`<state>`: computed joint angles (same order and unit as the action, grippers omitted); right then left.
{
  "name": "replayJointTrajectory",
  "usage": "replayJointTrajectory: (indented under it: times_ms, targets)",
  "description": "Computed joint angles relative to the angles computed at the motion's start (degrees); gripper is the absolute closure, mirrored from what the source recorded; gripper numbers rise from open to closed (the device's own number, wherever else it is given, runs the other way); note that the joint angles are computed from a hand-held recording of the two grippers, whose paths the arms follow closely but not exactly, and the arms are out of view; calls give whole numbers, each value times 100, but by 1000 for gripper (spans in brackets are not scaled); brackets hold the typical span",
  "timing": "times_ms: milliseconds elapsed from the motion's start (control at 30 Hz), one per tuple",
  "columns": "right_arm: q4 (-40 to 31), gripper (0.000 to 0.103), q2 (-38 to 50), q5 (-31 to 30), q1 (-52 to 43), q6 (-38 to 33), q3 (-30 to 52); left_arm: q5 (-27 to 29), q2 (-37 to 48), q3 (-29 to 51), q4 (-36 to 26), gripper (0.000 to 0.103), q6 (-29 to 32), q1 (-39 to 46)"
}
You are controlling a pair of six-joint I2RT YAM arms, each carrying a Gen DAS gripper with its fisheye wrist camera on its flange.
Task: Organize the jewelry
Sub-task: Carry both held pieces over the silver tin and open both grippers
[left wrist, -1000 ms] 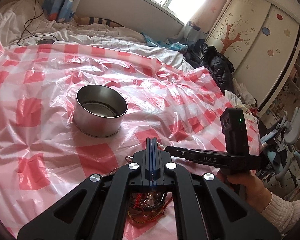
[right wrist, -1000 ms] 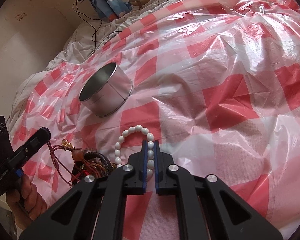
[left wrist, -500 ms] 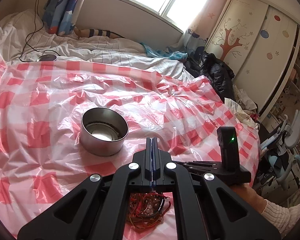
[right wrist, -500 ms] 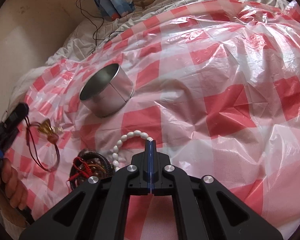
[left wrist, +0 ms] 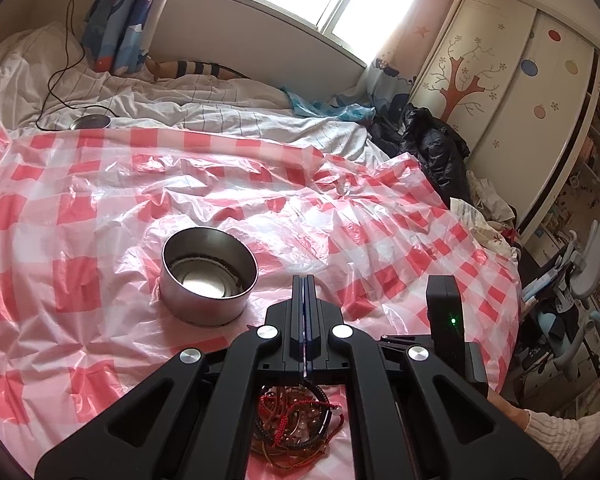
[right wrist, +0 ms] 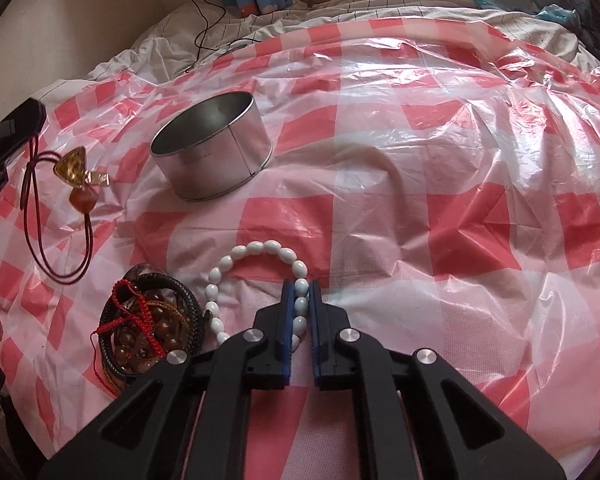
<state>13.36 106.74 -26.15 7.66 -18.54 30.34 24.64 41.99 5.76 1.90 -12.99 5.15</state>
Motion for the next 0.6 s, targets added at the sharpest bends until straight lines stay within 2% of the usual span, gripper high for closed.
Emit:
replayJointTrajectory:
  times_ms: [100,300,400,600]
  targets:
    - [137,95,-294,-232,-109,15,-174,-97,174,256,-12,103,48,-45]
    - [-73,95,-967,-1428,-749,266,-215,-56,1083,873,428,103,124,151]
    - [-314,95,-1149,-1770,-917,333,-87,-20,1886,1122,996,103,110,226]
    - [-780,95,-1138,-2229,-937,445,386,-284,3749,1609,2068,103,67,181]
